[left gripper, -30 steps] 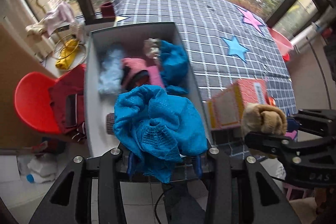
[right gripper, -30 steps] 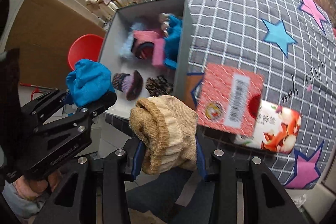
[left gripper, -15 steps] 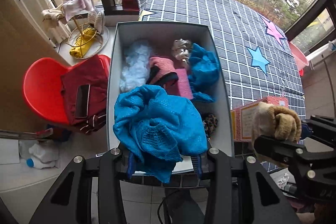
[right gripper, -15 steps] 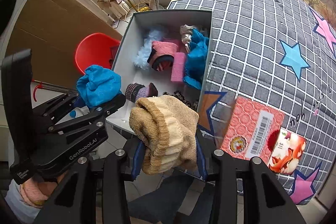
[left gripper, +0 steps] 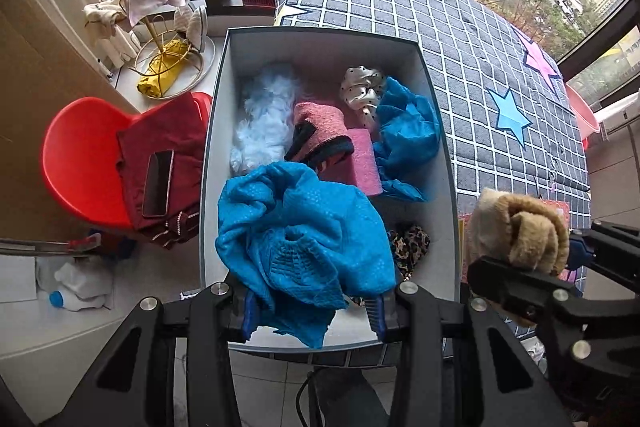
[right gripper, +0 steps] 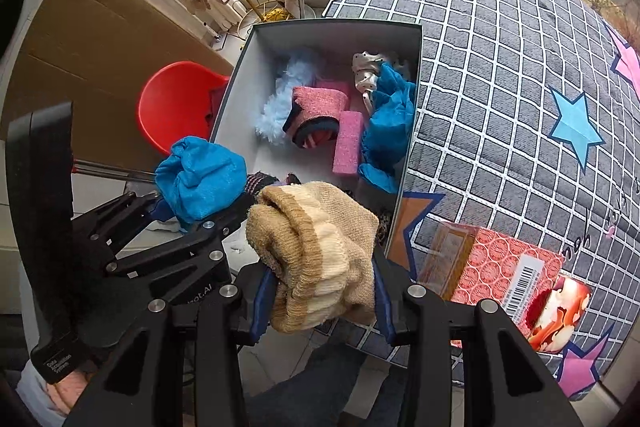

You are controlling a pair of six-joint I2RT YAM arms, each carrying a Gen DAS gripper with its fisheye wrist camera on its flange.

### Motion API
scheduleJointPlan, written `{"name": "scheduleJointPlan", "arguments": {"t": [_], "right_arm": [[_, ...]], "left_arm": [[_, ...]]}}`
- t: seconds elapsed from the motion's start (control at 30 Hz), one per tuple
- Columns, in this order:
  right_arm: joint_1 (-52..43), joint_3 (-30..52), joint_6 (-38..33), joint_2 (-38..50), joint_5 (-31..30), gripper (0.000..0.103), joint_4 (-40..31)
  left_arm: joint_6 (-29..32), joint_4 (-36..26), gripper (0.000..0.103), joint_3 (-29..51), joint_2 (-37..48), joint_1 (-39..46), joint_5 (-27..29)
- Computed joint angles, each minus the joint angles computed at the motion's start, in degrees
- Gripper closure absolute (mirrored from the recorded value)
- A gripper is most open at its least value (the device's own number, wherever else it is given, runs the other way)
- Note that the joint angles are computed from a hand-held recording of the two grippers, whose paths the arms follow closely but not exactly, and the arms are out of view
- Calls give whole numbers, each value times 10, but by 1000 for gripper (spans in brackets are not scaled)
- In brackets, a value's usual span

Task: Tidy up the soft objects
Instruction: 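Carry the blue glove with left tool while right tool carries tan sock to the box, then open both tools to drop the blue glove and tan sock into the box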

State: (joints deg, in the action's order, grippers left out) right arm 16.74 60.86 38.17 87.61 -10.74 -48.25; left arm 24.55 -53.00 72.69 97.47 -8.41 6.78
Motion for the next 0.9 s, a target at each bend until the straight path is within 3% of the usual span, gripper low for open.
{"name": "scheduleJointPlan", "arguments": {"t": [0.9], "right_arm": [[-30,31,-16,84,-12,60,21]], "left_arm": [[-12,3,54,24,53,-3,-8]]}}
